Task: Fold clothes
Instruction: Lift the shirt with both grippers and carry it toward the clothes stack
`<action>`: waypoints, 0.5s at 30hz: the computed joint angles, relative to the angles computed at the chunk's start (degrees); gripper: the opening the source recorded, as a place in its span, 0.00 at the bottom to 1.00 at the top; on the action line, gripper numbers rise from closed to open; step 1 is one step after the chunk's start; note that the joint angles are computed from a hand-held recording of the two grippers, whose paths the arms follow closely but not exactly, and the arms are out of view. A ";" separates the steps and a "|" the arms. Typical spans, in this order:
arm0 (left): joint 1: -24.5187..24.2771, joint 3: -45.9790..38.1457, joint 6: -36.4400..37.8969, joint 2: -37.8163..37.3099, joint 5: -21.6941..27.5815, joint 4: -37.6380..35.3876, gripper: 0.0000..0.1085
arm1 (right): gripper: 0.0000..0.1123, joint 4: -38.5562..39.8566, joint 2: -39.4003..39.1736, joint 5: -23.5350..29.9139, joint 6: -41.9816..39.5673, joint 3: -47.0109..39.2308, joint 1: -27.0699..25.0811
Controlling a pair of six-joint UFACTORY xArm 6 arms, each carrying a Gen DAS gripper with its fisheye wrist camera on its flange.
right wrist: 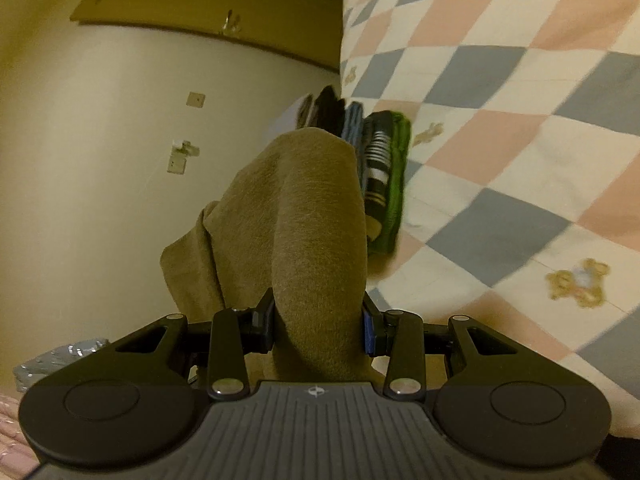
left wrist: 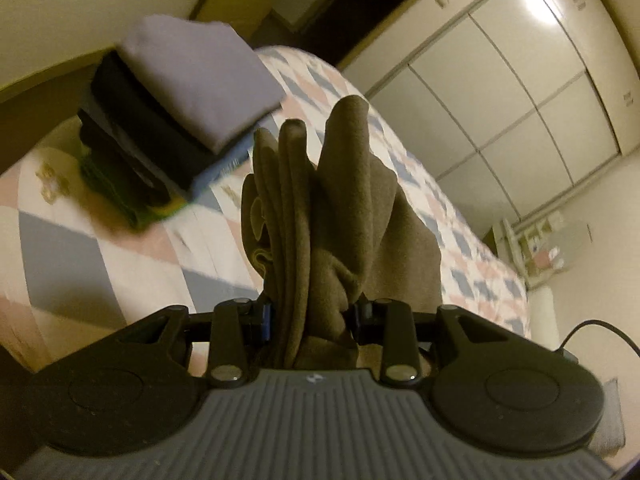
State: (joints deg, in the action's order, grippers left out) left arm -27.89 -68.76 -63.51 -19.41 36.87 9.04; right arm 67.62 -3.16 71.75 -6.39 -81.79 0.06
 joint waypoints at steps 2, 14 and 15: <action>2.36 1.03 1.44 -0.76 -1.56 -0.67 0.27 | 0.35 -0.32 1.68 -2.17 1.14 -2.42 2.77; 21.97 -26.30 42.91 19.51 4.90 -28.33 0.28 | 0.35 -5.12 22.72 -18.65 16.45 -31.10 17.66; 23.84 -31.31 46.04 23.00 7.64 -30.59 0.28 | 0.35 -6.15 25.19 -20.80 18.82 -34.34 18.90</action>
